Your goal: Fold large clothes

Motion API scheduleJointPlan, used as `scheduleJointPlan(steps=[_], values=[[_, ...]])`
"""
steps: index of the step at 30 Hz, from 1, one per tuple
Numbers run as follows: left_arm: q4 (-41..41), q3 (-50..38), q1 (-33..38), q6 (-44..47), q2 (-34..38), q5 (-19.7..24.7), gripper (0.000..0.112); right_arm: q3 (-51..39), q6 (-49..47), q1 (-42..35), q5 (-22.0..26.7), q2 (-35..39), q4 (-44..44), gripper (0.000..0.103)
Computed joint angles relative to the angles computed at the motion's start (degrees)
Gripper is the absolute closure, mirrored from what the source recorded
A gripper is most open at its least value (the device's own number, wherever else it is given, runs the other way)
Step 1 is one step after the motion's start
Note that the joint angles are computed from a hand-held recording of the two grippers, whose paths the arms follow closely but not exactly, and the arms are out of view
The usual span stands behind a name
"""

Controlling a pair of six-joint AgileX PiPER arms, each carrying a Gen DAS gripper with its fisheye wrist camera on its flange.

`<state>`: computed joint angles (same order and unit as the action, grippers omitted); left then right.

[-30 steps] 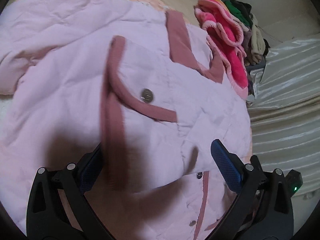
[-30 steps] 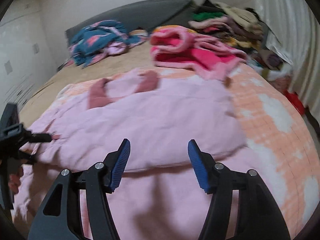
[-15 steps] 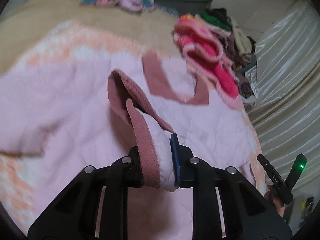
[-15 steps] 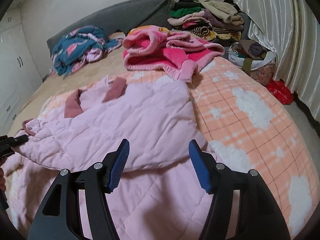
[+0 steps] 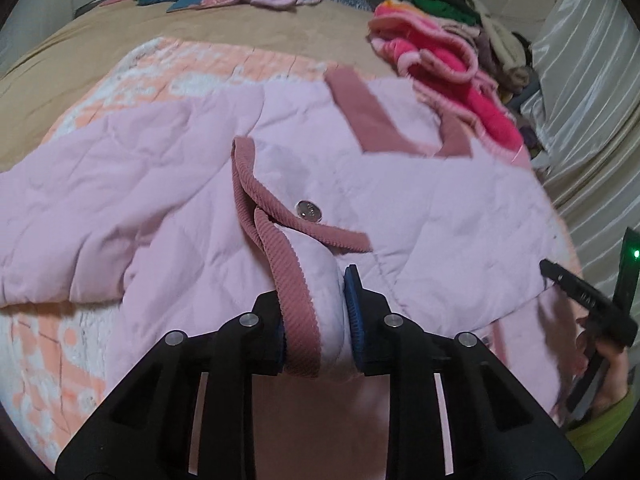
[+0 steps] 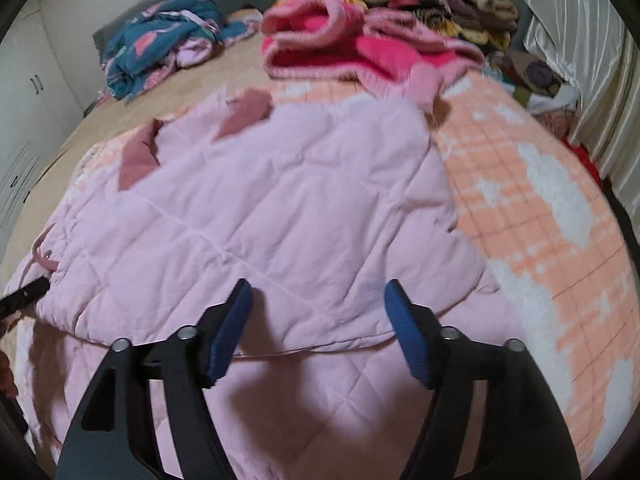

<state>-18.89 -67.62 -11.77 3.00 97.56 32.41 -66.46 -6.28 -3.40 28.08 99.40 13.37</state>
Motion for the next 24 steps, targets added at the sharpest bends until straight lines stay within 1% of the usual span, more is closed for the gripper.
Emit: scheduleJointPlan(steps=[2,3,6,9,12,14,16,19,22,24], values=[[0.6,0.9,-0.2,-0.4,0.0,-0.7,0.091,0.5,3.2,1.1,-1.2,0.8,-3.2,0.030],[1.0,1.3,-0.3,-0.6,0.0,-0.9,0.091,1.4,5.1,1.8,-2.7,0.9,-5.1,0.029],[2.2,2.6,-0.8,-2.3,-1.0,-1.8,0.089,3.2,7.9,3.0,-5.0,0.4,-8.3,0.027],[4.6,3.6,-1.7,-4.7,-2.1,-2.3,0.084,3.3,8.1,2.7,-4.7,0.1,-8.1,0.026],[5.8,3.8,-1.9,-6.1,-3.1,-1.8,0.070,3.7,8.6,2.9,-4.0,-1.4,-7.9,0.024],[5.4,3.8,-1.7,-5.9,-3.8,-0.8,0.050,4.7,7.8,2.9,-4.1,-2.6,-6.9,0.018],[5.0,3.7,-1.7,-5.4,-4.7,0.2,0.043,5.6,7.1,3.0,-3.8,-4.0,-5.6,0.017],[8.8,3.8,-2.3,-8.1,-6.8,1.3,0.027,7.0,7.2,3.7,-3.7,-6.3,-5.0,0.017],[10.7,4.2,-1.9,-9.0,-9.1,2.2,0.018,8.3,8.9,5.5,-4.0,-9.4,-6.2,0.017],[11.9,4.6,-1.3,-10.0,-10.7,2.7,0.018,8.4,11.2,7.3,-3.8,-11.1,-8.2,0.017]])
